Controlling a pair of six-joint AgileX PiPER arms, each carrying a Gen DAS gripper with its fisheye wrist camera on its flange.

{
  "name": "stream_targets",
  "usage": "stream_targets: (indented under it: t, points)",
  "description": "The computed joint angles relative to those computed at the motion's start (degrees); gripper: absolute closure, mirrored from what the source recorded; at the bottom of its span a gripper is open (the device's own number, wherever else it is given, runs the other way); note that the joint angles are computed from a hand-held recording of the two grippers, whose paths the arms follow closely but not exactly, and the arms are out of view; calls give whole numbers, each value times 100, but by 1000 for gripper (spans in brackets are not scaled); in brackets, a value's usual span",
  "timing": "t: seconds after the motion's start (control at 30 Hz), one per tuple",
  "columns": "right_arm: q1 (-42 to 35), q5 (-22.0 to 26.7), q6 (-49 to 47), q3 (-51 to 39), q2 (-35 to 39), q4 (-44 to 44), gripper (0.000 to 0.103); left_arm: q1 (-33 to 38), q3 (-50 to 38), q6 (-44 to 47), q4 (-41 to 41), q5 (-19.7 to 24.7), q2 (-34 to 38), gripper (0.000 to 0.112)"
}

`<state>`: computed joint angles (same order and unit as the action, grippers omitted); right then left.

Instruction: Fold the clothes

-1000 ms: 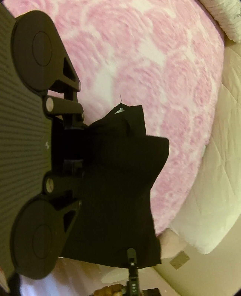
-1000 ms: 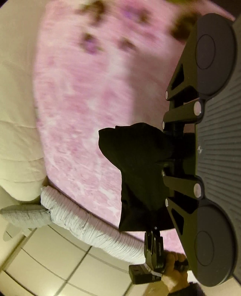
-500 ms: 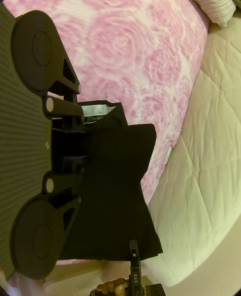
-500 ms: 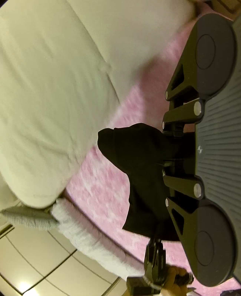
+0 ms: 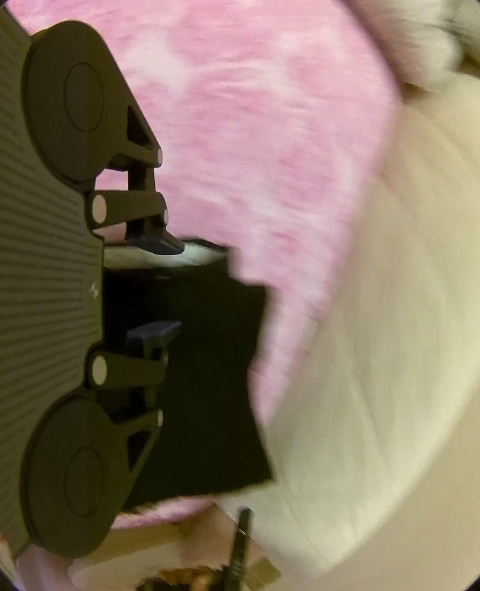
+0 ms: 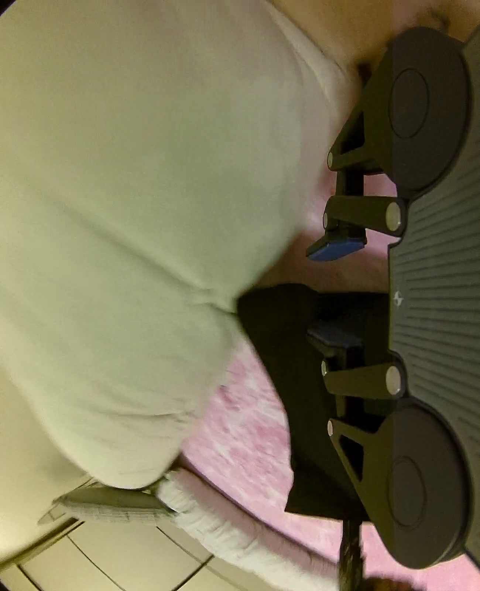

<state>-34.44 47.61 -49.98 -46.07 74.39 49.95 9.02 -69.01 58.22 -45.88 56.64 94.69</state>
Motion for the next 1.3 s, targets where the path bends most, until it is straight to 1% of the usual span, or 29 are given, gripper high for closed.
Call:
stream_targets:
  t: [0.07, 0.1, 0.2, 0.27, 0.3, 0.33, 0.37, 0.47, 0.57, 0.6, 0.63, 0.67, 0.7, 0.73, 0.77, 0.87, 1.0, 1.07, 1.1, 1.13, 1.17, 1.2, 1.27, 1.3]
  points:
    - [121, -94, -316, 165, -330, 227, 60, -46, -83, 358, -536, 86, -34, 79]
    - [226, -130, -475, 198, -398, 337, 60, -189, -192, 404, -549, 112, 129, 79]
    - [816, -514, -631, 94, -22, 560, 61, -635, -703, 330, -356, 280, 692, 79]
    - [1094, -913, -565, -1, 380, 607, 61, -893, -915, 101, 78, 17, 1111, 82]
    - [1186, -1082, -485, -76, 617, 538, 63, -893, -944, 61, 70, -118, 1278, 90]
    - [1255, -1198, -366, -182, 872, 376, 71, -889, -981, 21, 52, -248, 1447, 103]
    - [1294, -1279, -374, -251, 1085, 290, 75, -859, -960, -18, -46, -415, 1543, 110]
    - [1329, -1428, -780, -326, 1531, 319, 75, -704, -891, -29, -447, -443, 1669, 109]
    - [1336, -1521, -986, -278, 1610, 515, 75, -630, -872, -128, -278, -275, 1413, 109]
    - [1348, -1523, -797, -256, 1528, 448, 75, -605, -873, -161, -219, -213, 1328, 107]
    - [1362, -1538, -576, -208, 1391, 383, 73, -580, -876, -194, -160, -149, 1244, 100]
    - [1287, -1480, -453, -105, 1175, 382, 68, -503, -805, -158, -137, -87, 1093, 94]
    - [1109, -1328, -418, 42, 876, 433, 66, -419, -735, -119, -116, -21, 940, 76]
    - [941, -1153, -339, 191, 570, 458, 62, -319, -585, -123, -26, -35, 731, 57]
    - [763, -926, -236, 366, 237, 436, 55, -213, -440, -131, 71, -47, 520, 54]
    - [181, -120, 87, 901, -634, 104, 45, 192, -54, -127, 395, 127, 173, 53]
    - [-848, 905, 423, 1664, -1398, -274, 45, 568, 663, -52, 720, 70, -56, 53]
    - [-1334, 1243, 430, 2000, -1481, -222, 45, 652, 891, -14, 742, 29, -32, 52]
    - [-1481, 1311, 321, 2142, -1477, -151, 45, 650, 955, -24, 728, 11, -14, 52]
    - [-1634, 1380, 206, 2283, -1466, -88, 51, 647, 1016, -33, 713, -6, 6, 52]
    - [-1702, 1375, 126, 2368, -1410, -51, 70, 587, 1057, -31, 698, 10, -11, 52]
    - [-1690, 1328, 93, 2355, -1252, -34, 77, 522, 1095, -28, 682, 27, -31, 53]
    - [-1663, 1355, 104, 2128, -996, -156, 94, 331, 1288, 33, 754, -111, -208, 53]
    - [-1667, 1396, 88, 2023, -969, -269, 97, 230, 1383, 56, 795, -183, -298, 52]
